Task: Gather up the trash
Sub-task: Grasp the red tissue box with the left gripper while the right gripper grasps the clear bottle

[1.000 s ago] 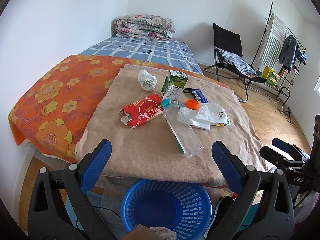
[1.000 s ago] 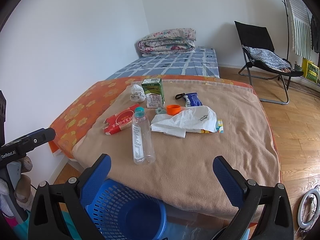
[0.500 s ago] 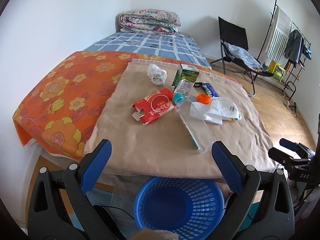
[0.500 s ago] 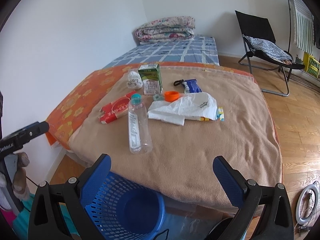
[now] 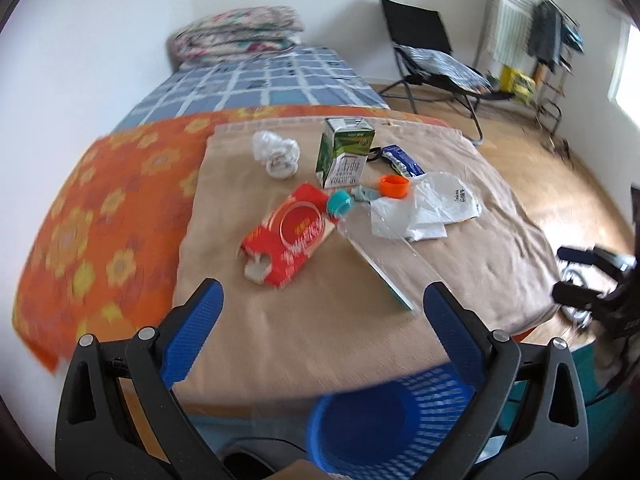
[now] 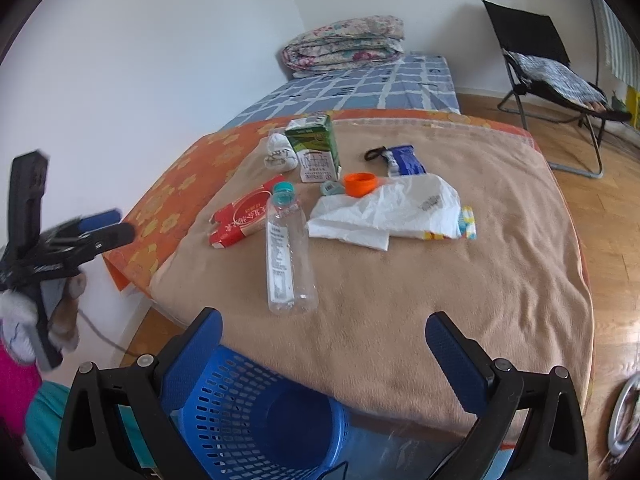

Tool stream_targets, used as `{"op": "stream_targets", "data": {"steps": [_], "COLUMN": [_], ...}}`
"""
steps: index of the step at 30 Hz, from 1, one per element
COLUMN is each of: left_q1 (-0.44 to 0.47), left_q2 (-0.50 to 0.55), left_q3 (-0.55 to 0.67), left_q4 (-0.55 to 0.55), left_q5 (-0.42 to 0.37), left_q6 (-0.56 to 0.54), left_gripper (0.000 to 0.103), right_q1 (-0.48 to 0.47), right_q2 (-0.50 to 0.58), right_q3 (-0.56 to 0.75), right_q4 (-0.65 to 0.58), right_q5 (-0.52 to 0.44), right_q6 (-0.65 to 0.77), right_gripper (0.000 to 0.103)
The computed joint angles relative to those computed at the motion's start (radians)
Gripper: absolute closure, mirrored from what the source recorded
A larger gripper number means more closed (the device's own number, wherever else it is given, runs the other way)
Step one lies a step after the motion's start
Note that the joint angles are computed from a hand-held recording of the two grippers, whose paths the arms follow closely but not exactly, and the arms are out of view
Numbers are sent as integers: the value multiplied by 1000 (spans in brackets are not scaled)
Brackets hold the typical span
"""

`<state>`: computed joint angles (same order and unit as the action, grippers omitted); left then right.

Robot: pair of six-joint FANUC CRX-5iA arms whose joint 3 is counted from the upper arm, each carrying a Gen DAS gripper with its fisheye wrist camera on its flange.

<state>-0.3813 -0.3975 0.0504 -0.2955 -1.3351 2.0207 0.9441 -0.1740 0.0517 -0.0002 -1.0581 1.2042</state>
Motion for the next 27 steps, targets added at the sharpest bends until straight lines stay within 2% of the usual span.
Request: {"op": "stream_targets", "data": {"steps": [3,5,8,18,27], "left_q1": [72,147,206,249,234], "left_q2": [18,32,70,241,331], "left_q3": [-27,-56,-74,-23,33], "left_q4": [44,126,183,186,107], "left_q5": [46,74,85,72,37], "left_q6": [-102,-182,-259,-400,-411], "left_gripper": [1,1,1,1,1], "right_q1": [3,3,6,-2,-2], "right_q2": [45,78,128,231,273], "right_q3": [45,79,130,219,263], "right_q4": [3,3,-1,-45,-66], "right_q5": [-13,-31,-51,-89,-115], "right_q6": [37,64,113,177,194], "right_gripper": [1,2,3,6,6]}}
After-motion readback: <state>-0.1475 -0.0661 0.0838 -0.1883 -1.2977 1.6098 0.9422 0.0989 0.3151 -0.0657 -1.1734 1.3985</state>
